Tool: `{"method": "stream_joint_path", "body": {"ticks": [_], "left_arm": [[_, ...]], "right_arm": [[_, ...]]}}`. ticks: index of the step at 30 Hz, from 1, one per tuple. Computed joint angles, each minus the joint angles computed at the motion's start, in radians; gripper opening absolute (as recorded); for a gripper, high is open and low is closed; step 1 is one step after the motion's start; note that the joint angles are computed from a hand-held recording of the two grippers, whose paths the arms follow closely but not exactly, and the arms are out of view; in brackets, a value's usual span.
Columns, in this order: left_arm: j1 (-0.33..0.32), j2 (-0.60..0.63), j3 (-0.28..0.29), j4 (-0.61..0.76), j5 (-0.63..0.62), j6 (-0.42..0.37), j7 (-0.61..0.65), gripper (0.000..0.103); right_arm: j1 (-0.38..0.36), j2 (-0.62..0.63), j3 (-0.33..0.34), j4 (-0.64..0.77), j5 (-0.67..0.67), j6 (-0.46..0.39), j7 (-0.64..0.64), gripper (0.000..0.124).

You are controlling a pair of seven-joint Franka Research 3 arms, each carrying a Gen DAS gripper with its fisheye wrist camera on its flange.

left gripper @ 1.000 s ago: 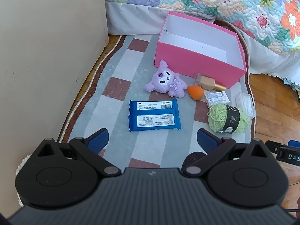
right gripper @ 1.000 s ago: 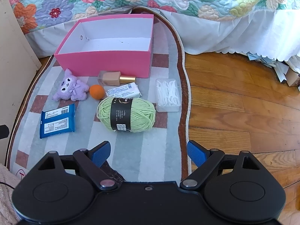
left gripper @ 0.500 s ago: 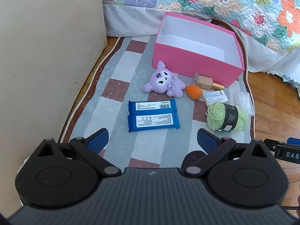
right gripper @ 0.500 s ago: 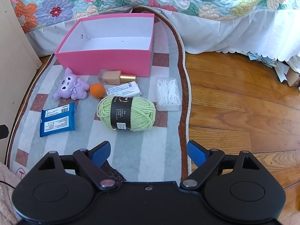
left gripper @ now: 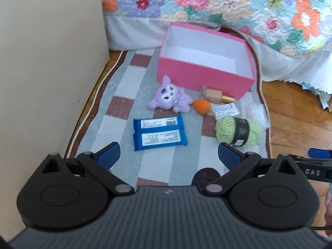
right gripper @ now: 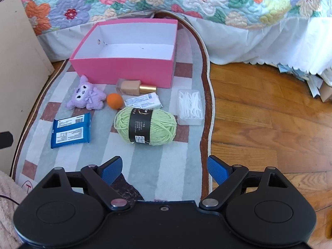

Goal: Organize objects
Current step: 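Move the left tool toward the green yarn ball, then close the left gripper on the green yarn ball and lift it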

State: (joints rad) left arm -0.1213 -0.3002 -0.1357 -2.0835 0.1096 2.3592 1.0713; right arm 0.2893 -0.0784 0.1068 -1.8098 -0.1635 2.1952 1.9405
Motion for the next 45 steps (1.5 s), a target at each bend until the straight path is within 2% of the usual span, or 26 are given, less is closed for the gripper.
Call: {"method": "stream_joint_path", "body": {"ticks": [4,10,14,16,21,25,30,33,39,43,45], "left_arm": [[-0.01,0.016,-0.001,0.034,-0.003,0.012,0.033,0.102],[-0.015,0.093,-0.017,0.102,0.01,0.022,0.064,0.102],[-0.027,0.145,-0.006,0.134,-0.071,0.068,0.109,0.102],[-0.03,0.176,-0.003,0.152,-0.122,0.091,0.133,0.102],[-0.024,0.261,-0.013,0.205,-0.183,0.114,0.177,0.102],[-0.012,0.345,-0.027,0.251,-0.253,0.131,0.215,0.101],[-0.006,0.462,-0.056,0.317,-0.237,0.149,0.24,0.1],[0.009,0.522,-0.083,0.344,-0.282,0.177,0.291,0.1],[0.022,0.594,-0.114,0.37,-0.298,0.237,0.325,0.1],[0.064,0.607,-0.166,0.338,-0.416,0.3,0.414,0.099],[0.075,0.613,-0.181,0.322,-0.46,0.333,0.447,0.096]], "right_arm": [[-0.004,-0.022,-0.007,-0.016,0.017,0.054,-0.044,0.091],[-0.02,-0.048,-0.013,-0.09,0.035,0.227,-0.147,0.091],[-0.032,-0.055,-0.018,-0.133,0.062,0.334,-0.22,0.091],[-0.034,-0.052,-0.029,-0.15,0.117,0.374,-0.269,0.091],[-0.027,-0.022,-0.058,-0.159,0.362,0.392,-0.435,0.091],[-0.023,0.003,-0.05,-0.187,0.406,0.456,-0.553,0.091],[-0.024,0.084,-0.048,-0.147,0.468,0.434,-0.621,0.091],[-0.023,0.132,-0.047,-0.136,0.42,0.461,-0.602,0.091],[-0.02,0.188,-0.048,-0.137,0.413,0.501,-0.586,0.091],[-0.017,0.204,-0.044,-0.155,0.416,0.545,-0.589,0.091],[-0.015,0.222,-0.047,-0.151,0.41,0.561,-0.578,0.091]]}}
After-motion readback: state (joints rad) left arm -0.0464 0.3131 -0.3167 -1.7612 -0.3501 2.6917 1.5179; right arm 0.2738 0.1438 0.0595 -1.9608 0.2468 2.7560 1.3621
